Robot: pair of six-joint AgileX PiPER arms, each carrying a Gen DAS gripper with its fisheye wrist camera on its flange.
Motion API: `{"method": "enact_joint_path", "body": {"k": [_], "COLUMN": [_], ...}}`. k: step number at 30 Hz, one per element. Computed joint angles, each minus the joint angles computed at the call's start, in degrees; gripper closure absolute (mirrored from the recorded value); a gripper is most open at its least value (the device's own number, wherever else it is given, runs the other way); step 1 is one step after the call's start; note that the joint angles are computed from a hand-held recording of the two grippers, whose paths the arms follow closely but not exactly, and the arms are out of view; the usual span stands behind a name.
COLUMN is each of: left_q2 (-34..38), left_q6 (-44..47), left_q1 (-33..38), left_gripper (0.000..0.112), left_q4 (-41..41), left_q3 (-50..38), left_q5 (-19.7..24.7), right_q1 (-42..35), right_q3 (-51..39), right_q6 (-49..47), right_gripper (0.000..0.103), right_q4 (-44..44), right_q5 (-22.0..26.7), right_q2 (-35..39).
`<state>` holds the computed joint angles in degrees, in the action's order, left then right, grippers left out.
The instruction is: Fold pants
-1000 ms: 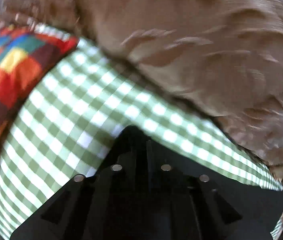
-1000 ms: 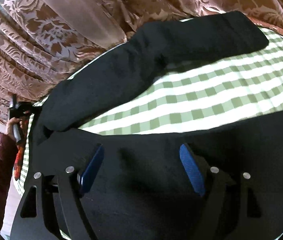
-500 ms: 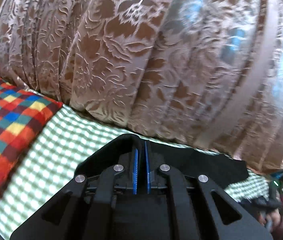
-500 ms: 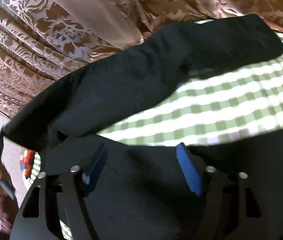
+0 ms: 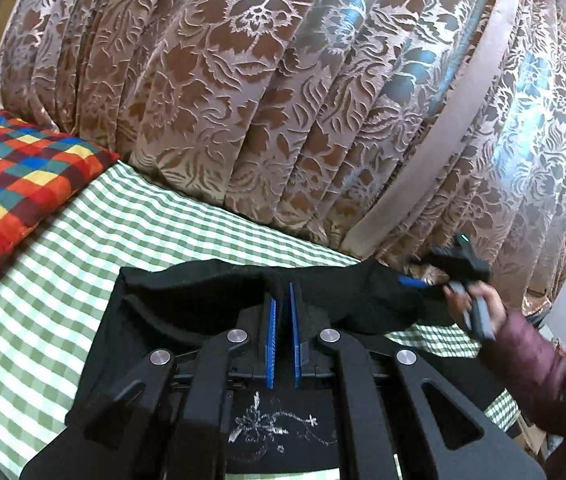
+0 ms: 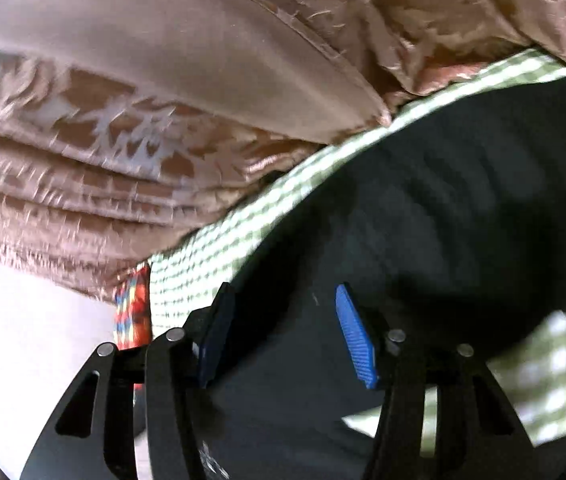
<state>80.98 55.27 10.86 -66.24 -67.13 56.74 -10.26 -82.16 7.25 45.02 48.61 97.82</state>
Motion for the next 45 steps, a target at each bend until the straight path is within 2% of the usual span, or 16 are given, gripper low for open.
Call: {"method": "enact_joint_path", "body": {"k": [5,6,7,10,12,16,18,21,25,29,33,37,38,40,44,45], "left_q2": [-0.6,-0.7,-0.7,0.3,2.2,10.4,13.8,15.5,11.4,6.6,4.3,5.2,5.6,6.1,7.7,7.7], "left_q6": [2.6,2.7,2.8,1.7,-1.2,-16.1,-21.1,-24.3,-19.7,-13.6,-11.1,-11.3,-11.3,-11.2,-9.9,-9.7], "left_q1": [0.5,0.5,0.6,0.9,-0.1,-4.4,-5.0,-5.0,-1.2,5.1,10.0,12.9,14.5,17.1,24.9,26.5], "left_gripper": [0.107,0.107,0.107,0.107,0.107,0.107,0.107,0.107,0.107,0.107,0.107,0.107,0.105,0.098,0.063,0.063], "left_q4": [0.7,1.1,1.5,2.1,3.3,11.7,13.8,15.4,11.1,6.8,7.5,9.8,9.3,8.5,2.4,1.1], "left_q3": [0.4,0.3,0.1,-1.6,-4.4,-17.6,-23.3,-26.9,-19.6,-8.0,1.4,6.7,7.7,8.3,9.5,10.1], "left_q5": [2.3,2.5,2.8,2.7,-0.3,-11.0,-12.6,-13.7,-11.6,-7.1,-3.9,-2.6,-1.4,0.9,10.5,12.9], "right_q1": [1.3,1.4,1.7,2.9,2.7,0.8,-0.3,-1.3,-1.9,5.3,19.7,27.0,27.3,23.3,19.7,18.2], "right_q3": [-18.2,-21.4,-23.5,-24.7,-20.7,-10.7,-3.5,6.5,21.7,34.6,44.9,52.9,53.8,55.4,55.2,55.2], "right_q6": [13.6,15.6,17.0,17.0,14.1,7.0,1.0,-7.2,-15.5,-10.3,5.2,13.3,12.9,7.1,2.4,0.5], "right_gripper": [0.05,0.058,0.077,0.094,0.095,0.095,0.095,0.095,0.095,0.096,0.096,0.097,0.097,0.097,0.096,0.094], "right_q4": [-8.5,-9.2,-10.7,-15.0,-14.4,-10.2,-5.4,-0.5,4.2,-0.2,-10.0,-13.6,-12.8,-7.8,-4.9,-3.6], "right_q5": [6.1,8.5,9.9,10.4,7.7,2.1,-1.1,-2.7,-1.3,-1.4,-8.2,-14.5,-15.6,-14.3,-11.7,-10.6], "right_q2": [13.5,16.2,17.9,18.2,14.7,4.0,-3.6,-14.9,-32.0,-44.8,-50.8,-49.8,-48.8,-49.3,-49.5,-49.7]}}
